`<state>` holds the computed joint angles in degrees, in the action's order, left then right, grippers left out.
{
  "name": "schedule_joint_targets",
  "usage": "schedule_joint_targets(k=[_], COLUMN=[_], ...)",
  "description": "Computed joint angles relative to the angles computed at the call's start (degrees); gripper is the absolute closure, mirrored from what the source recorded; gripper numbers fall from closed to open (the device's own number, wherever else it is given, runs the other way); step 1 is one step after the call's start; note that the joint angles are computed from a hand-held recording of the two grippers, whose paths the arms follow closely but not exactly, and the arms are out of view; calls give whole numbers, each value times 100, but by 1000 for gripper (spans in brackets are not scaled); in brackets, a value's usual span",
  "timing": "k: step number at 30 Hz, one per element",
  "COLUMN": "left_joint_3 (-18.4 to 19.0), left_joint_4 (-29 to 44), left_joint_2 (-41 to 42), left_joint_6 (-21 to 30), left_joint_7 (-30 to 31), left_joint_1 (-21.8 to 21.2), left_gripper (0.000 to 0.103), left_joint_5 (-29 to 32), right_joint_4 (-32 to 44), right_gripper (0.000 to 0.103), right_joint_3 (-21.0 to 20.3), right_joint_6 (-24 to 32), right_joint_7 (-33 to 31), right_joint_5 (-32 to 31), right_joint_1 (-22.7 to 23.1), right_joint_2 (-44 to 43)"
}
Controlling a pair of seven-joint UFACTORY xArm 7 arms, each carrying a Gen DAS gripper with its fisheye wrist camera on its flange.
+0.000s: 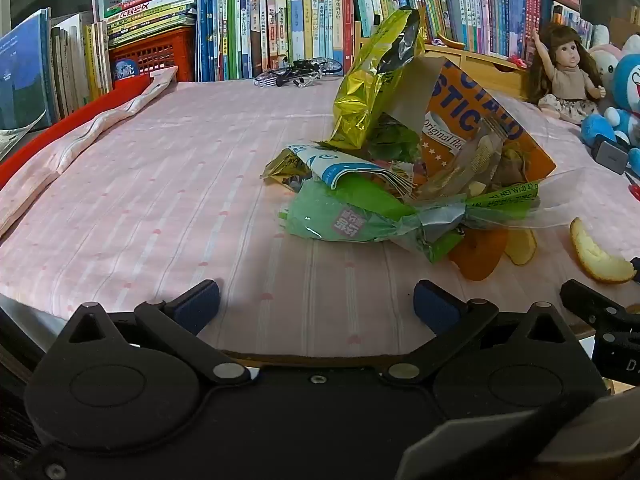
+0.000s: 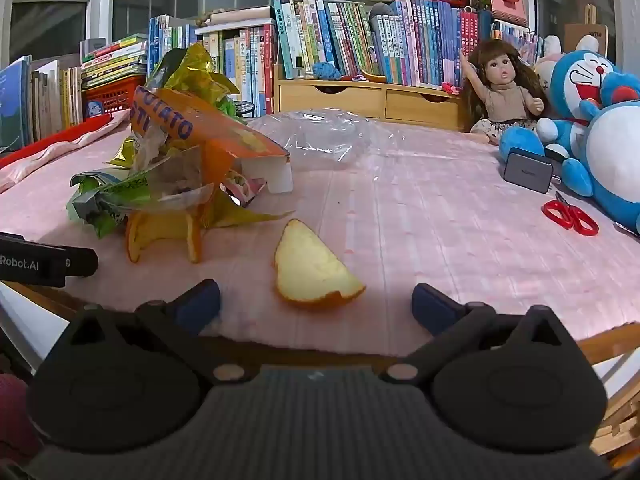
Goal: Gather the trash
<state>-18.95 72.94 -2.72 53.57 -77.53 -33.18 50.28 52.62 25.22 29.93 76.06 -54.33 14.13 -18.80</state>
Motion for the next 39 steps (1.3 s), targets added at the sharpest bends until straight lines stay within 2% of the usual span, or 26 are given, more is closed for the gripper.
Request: schedule_joint_targets(k=[39], left_joint_3=[1], left_joint_4=[-3], left_joint_2=[0], left_joint_6=[0], left_joint_7=[-9], left_joint_1=[-2], left_gripper=[0], left_joint_5=[23], right_joint_4=[-7], right_gripper=[0], right_joint_3=[-12], right_joint_6=[-9], right_joint_7=[-45], right_joint_5=[10], right_joint_1=[10], right_joint_2=[6])
